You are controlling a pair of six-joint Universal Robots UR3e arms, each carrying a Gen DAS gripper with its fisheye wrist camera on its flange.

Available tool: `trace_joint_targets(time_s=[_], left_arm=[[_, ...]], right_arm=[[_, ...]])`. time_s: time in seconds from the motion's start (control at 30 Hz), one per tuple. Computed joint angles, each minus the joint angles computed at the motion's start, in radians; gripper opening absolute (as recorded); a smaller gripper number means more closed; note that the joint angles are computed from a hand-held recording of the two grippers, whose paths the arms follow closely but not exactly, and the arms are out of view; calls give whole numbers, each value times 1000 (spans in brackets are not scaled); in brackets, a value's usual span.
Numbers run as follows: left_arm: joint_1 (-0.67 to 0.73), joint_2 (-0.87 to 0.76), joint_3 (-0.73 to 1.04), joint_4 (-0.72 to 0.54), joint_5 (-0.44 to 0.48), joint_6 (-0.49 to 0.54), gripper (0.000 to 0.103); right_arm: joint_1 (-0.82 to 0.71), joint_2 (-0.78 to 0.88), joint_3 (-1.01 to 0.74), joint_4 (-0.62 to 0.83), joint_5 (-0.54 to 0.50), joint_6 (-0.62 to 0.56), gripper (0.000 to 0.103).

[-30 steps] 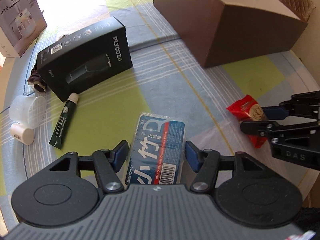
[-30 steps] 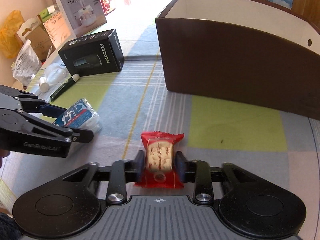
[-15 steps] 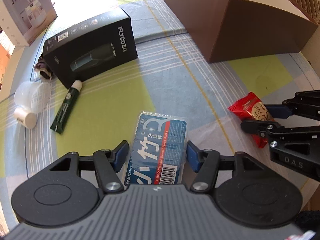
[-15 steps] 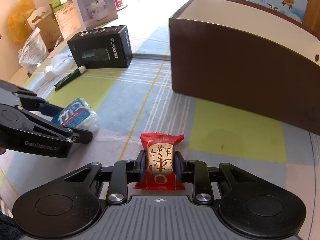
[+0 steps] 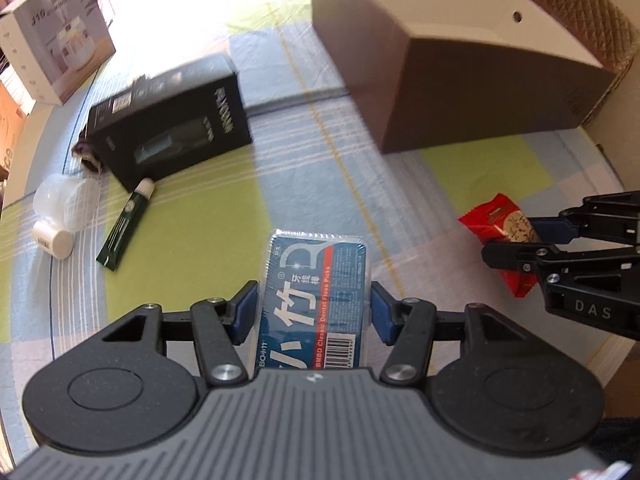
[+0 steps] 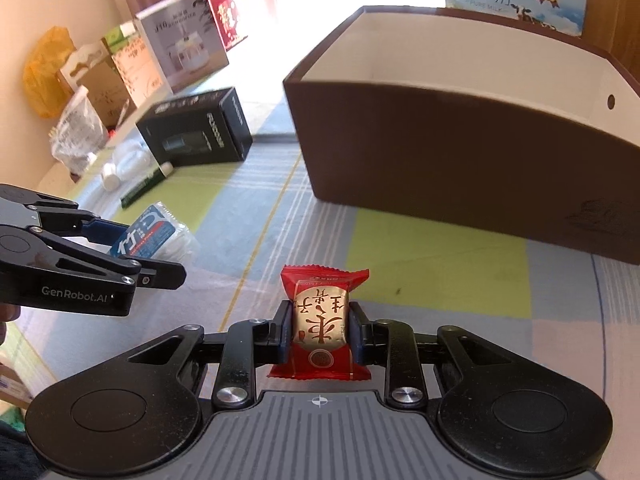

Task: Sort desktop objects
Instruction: 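Carry the snack packet and toothpick pack with both grippers into the brown box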

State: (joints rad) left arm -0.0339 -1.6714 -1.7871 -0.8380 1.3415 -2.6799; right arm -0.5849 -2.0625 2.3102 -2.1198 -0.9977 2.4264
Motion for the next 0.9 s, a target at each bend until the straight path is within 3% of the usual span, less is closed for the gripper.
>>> trace_joint_targets(time_s=[0.33,0.6,0.77,0.9], left_arm=[[-105,-9,187,-68,-37,-73,53],[-201,-92,376,-76,-36,-160,53],[-255,-190,545,-91,-10,-224,53],[-289,-297,719,-115,14,-272,53]], right_arm=[[-203,-45,-204,355,139,-219,25],[-332,46,-406,560,244,-355,25],[-354,157,-526,530,300,-338,25],[-331,257,-590,400,309,-267,25]])
